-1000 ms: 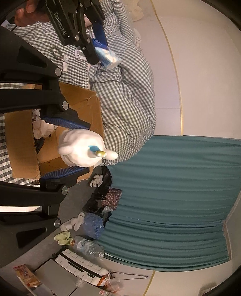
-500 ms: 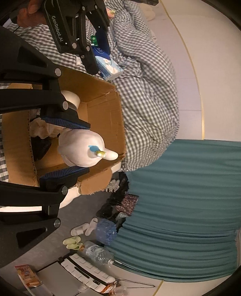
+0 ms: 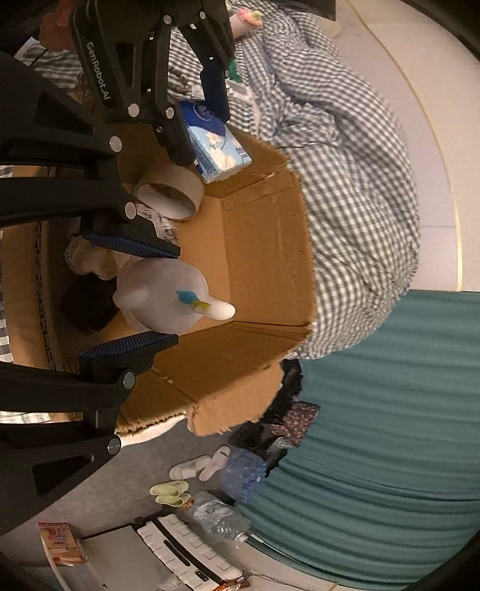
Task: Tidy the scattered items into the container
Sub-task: 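Lower both items into the box and open both tools, then withdraw both tools from the box toward the remaining items on the bed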
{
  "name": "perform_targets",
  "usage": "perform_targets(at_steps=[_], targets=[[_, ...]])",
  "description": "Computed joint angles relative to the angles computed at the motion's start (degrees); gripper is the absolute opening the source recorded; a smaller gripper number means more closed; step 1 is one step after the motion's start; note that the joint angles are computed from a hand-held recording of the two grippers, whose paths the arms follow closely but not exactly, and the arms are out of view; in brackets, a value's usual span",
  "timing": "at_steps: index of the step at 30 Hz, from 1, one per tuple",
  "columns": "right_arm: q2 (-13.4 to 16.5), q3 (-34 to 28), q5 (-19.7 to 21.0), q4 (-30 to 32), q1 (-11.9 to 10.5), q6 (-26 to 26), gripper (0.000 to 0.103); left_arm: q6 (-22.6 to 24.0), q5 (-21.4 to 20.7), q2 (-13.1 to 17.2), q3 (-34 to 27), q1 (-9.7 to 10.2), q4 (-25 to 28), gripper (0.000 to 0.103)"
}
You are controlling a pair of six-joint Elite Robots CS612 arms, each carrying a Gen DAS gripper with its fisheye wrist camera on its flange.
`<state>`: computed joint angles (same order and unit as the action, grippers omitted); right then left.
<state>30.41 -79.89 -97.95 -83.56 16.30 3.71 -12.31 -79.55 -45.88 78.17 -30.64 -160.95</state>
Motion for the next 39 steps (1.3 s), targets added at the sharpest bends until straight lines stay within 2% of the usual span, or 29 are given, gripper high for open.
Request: perform_targets(at_steps=[9,17,18,21,22,24,26,30,39], targets=[[0.3,0.2,0.3,0.4,-0.2,0.5,0.039,0.3,-0.5,0.9,-1.2,0.19,1.7,0.06],[0.5,-0.1,-0.9,-0.6,-0.1,1.3,0.039,0.9,1.6,0.8,-0.9,-0.19,0.3,0.061],[0.6,-0.3,-1.1,-0.9,-0.1,1.4,0.041,1.0,1.7,0.8,-0.8,-0.25,0.2,0.062],[0.7,-0.9,-1.7,-2.2,0.0,1.8,0.064,1.1,2.8,0.5,-0.6,-0.42,-0.5,0.066],[0.8,-1.1,-1.8,-2.7,0.0,2.0,0.065,1.1,3.2,0.4,-0.4,-0.46,-0.8,0.072],[0.8,-1.3,-2.1,-3.1,0.1,2.1,0.065,1.0,4.0,0.2,0.0,-0.57,-1.9,0.08],[0.8,-1.6,-2.6,-3.7,0.1,2.3,0.065,1.3,4.6,-0.2,0.5,-0.67,-3.3,0.081],[1.1,-2.6,-3.5,-5.8,0.3,2.9,0.065,2.2,5.6,-1.1,1.5,-0.93,-6.3,0.091],[1.2,-4.9,-5.4,-9.5,0.7,3.4,0.065,2.8,7.5,-2.9,3.6,-1.65,-11.0,0.095]])
